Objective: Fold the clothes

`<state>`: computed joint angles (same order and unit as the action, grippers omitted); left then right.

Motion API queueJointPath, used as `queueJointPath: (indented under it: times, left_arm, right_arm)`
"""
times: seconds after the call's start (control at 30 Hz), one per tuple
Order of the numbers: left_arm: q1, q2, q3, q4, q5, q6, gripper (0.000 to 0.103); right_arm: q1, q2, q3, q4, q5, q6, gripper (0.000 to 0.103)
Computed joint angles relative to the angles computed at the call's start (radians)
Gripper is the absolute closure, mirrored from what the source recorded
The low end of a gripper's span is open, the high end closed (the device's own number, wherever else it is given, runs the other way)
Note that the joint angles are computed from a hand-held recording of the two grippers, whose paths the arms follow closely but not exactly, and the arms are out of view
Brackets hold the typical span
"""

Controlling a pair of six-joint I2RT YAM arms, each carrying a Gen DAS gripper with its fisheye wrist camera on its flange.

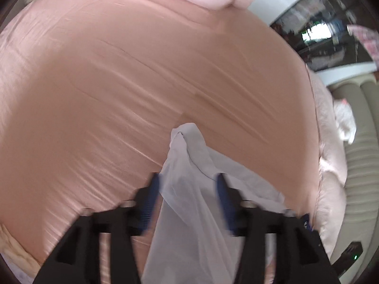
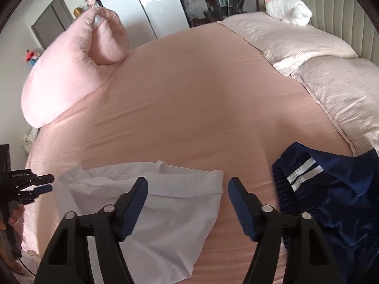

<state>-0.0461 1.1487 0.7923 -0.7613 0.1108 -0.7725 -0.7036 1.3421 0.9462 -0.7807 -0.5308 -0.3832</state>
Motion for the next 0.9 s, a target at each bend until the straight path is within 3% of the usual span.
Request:
queueJointPath:
  times: [0.23, 0.57, 0.9]
  left_arm:
    - [-0.07, -0.056, 0.041, -0.069, 0.013, 0.011, 0.044]
    - [-0.403, -0.153, 0.12, -0.209, -0.173, -0.05, 0.044]
    - [-0.778, -0.186, 0.198, -0.395, -0.336, -0.26, 0.044]
  right_arm:
    - [-0.028, -0.064, 0.047, -0.163, -0.029, -0.075, 0.033]
    - [-0.1, -0.211, 0.11, -0.417, -0.041, -0.212, 0.033]
    - [-0.252, -0.311, 0.2, -0.703, -0.075, -0.416, 0.033]
